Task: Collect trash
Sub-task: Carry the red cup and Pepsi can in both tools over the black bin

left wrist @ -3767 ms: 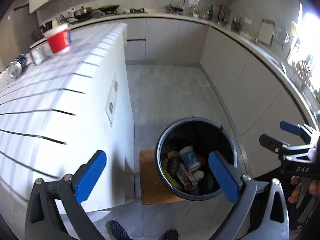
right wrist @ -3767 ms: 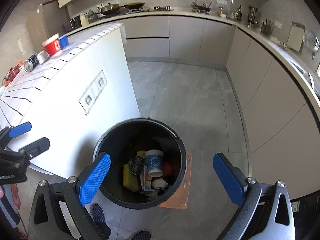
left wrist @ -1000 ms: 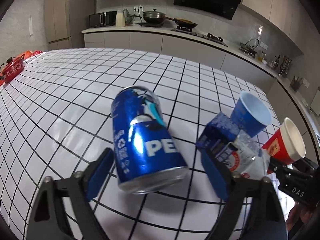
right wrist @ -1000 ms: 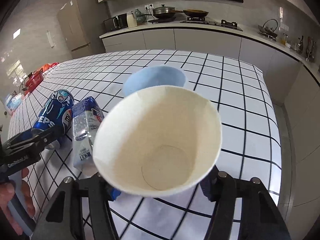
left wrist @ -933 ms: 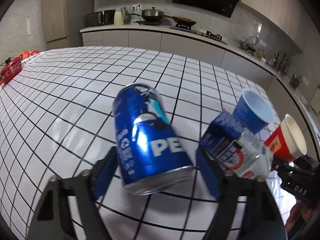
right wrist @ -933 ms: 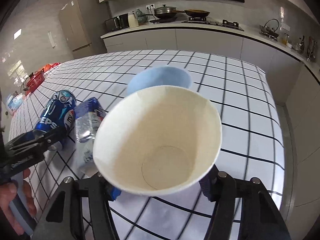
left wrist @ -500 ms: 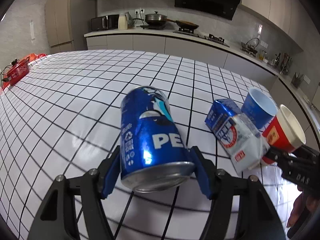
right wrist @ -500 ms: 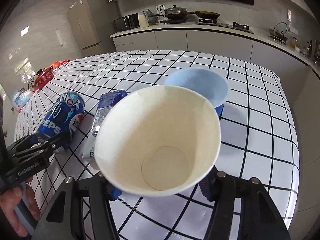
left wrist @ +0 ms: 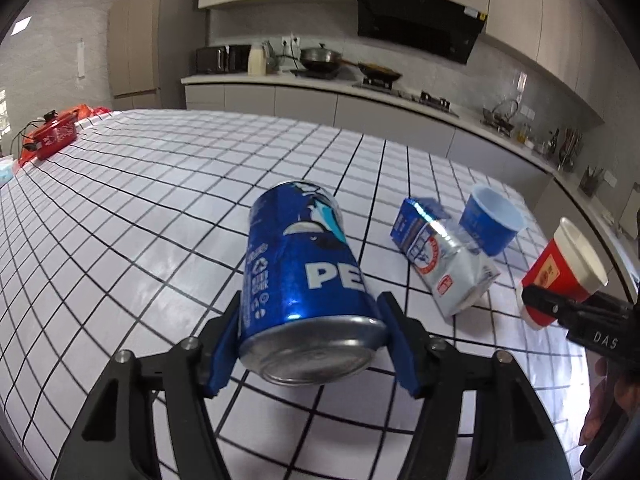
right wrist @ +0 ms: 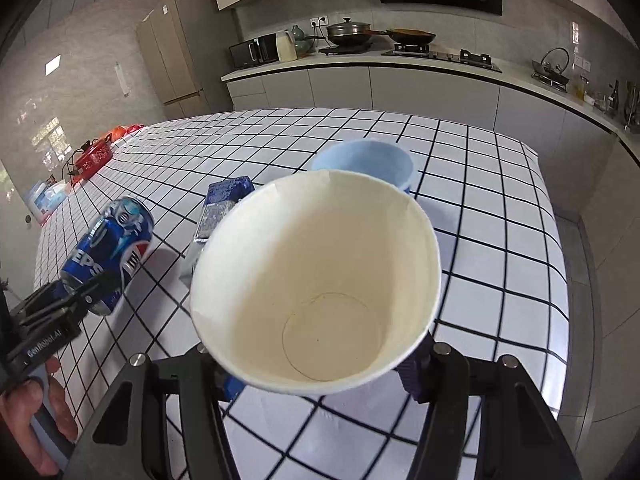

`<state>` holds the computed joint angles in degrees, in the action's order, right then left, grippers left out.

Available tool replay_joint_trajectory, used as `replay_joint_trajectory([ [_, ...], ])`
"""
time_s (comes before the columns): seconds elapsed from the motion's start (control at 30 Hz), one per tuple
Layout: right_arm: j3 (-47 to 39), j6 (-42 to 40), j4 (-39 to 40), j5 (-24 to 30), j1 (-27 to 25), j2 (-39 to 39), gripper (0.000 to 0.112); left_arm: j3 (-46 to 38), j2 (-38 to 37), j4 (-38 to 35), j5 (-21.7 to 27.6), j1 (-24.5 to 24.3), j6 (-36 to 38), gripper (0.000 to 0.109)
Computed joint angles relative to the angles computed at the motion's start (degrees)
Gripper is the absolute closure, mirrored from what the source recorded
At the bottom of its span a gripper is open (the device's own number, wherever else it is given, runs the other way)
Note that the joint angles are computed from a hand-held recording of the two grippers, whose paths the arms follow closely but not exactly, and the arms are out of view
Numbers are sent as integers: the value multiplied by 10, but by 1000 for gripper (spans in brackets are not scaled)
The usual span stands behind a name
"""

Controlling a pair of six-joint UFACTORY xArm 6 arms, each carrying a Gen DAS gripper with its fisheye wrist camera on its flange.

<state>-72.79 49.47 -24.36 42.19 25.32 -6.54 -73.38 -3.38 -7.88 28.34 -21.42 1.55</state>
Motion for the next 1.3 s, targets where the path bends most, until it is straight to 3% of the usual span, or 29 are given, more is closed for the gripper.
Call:
replay_joint_trajectory([
  [0.33, 61, 18, -13, 14, 13, -77, 51, 50, -64, 4, -14, -26, 6, 44],
  [0.73, 181, 65, -55, 108, 49, -274, 51, 131, -157, 71, -14, -112, -66, 44],
  [0.93, 234, 93, -73, 183, 86, -383, 51, 156, -194, 114, -5, -174, -115, 44],
  [1.1, 264, 121, -100, 276, 139, -474, 51, 163, -211, 152, 3, -231, -163, 44],
  [1.23, 279, 150, -127, 370, 196, -549, 51, 159, -212, 181, 8, -278, -200, 44],
  [1.3, 284, 176, -151, 442, 249, -591, 51, 154, -207, 201, 10, -304, -224, 44],
])
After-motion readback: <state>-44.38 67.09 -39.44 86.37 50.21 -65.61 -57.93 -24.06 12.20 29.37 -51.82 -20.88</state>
